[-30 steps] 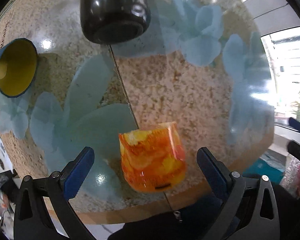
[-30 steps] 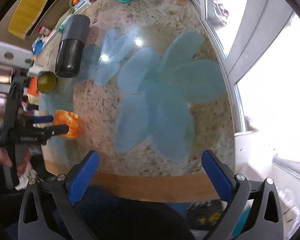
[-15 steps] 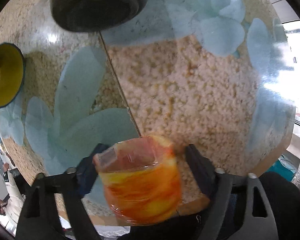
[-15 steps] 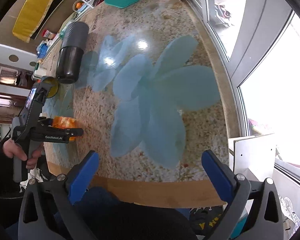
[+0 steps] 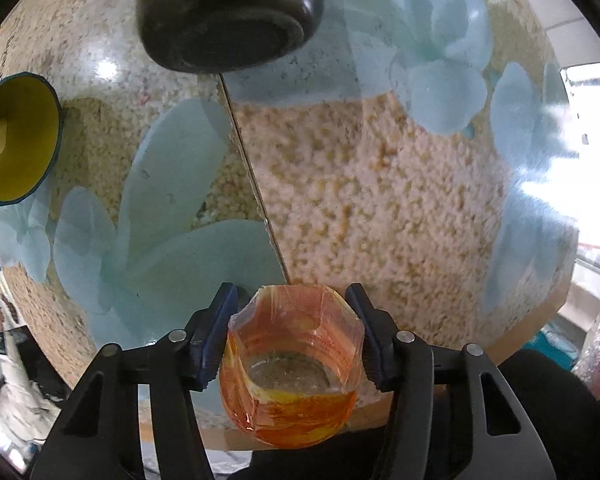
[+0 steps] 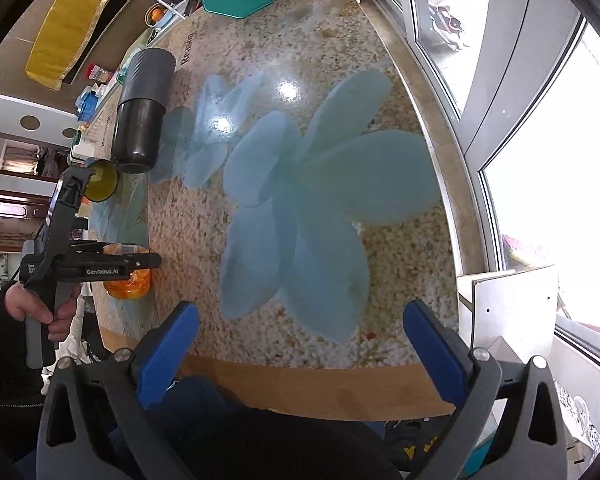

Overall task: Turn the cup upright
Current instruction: 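Grasp the orange cup with the left tool and rotate it rim-up, then lower the upright orange cup onto the table and open the left tool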

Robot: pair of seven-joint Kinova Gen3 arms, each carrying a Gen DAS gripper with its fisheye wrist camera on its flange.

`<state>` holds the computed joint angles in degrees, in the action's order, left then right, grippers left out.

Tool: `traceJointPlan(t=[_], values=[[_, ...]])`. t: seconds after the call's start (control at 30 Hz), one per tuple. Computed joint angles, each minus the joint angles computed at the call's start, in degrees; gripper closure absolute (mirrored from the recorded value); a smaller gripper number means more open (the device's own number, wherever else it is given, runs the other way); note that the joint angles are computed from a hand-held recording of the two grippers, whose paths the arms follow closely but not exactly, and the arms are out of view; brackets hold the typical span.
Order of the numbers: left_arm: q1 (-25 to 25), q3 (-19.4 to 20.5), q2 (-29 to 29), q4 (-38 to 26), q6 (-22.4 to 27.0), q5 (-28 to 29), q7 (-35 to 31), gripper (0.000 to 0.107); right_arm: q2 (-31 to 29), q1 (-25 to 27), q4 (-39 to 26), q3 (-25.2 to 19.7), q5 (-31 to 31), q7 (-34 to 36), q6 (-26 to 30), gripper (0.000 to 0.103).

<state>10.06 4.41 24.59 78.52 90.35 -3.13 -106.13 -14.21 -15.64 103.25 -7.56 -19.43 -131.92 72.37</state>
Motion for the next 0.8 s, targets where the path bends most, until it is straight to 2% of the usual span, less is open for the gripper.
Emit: traceJointPlan(t=[0.33,0.47,0.6,0.8], values=[[-5.64,-0.72,-4.57,-3.28,-2.63,5.85,-2.16,0.049,0.74,-0.13,-0.51,0.07,-0.08,0.58,0.83,0.0],[-9.34,-0.73,-9.53,-1.58,-7.91,11.33,-5.96,0.049,1.75,-0.61,-1.7,-0.48,0.58,0.88,1.47,0.0],[-11.57,-1.27,-15.01,2.79,-15.31,15.81,-10.28,0.049,2.63,-1.2,-2.7,-1.07,1.33,0.83,2.1,0.0],[-13.88,-2.58,-21.05,14.65,-27.7,26.06,-17.6,0.049,3.56,-2.27,-4.14,-2.28,3.49,-0.42,3.66,0.0]])
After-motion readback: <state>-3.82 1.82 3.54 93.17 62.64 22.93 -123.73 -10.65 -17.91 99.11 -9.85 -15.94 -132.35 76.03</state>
